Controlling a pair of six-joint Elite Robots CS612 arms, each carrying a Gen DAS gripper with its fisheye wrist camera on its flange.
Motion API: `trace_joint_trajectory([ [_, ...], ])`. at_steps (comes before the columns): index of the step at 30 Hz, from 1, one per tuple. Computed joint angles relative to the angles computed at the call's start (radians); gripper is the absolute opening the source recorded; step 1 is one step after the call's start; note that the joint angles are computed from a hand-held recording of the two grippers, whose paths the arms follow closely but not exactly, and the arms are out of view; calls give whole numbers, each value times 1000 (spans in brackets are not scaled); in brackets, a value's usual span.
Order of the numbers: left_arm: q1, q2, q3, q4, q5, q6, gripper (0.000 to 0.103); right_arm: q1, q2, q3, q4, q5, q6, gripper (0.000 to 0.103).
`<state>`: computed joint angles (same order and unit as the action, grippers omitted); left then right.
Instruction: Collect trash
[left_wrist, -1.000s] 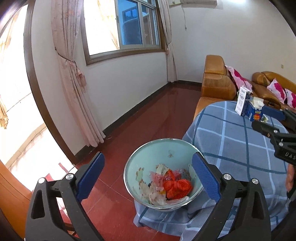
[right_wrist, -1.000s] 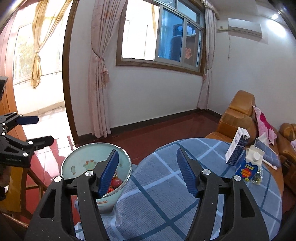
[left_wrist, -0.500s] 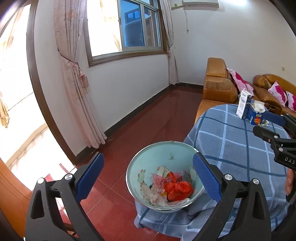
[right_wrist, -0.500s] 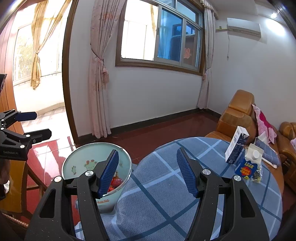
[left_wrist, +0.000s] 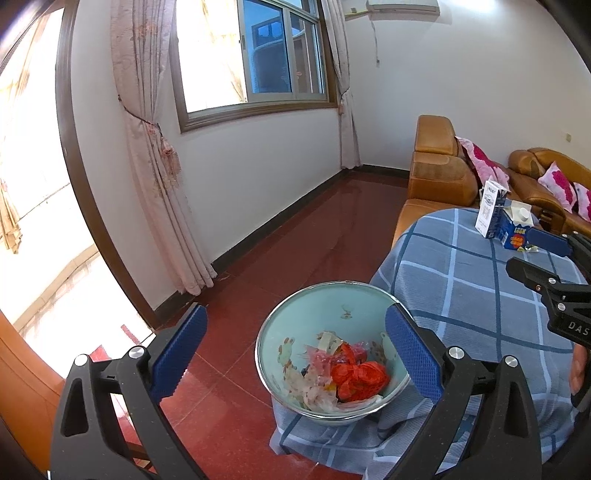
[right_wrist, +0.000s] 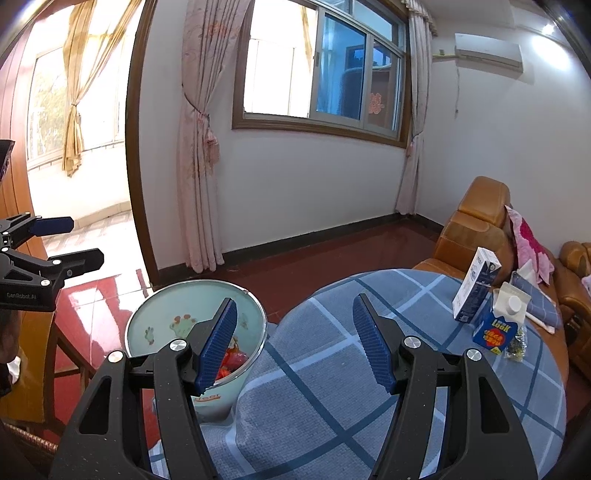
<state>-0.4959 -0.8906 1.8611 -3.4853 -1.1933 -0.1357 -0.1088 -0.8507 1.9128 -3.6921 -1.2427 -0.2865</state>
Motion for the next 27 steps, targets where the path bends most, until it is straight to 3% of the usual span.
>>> trace_joint_trajectory([
  [23,-8,2,-3,16,47,-5,95,0,4,2,-16,-3,9,65],
  [27,-10,1,-1,8,46,2,95,-3,5,3,-31,-2,15,71],
])
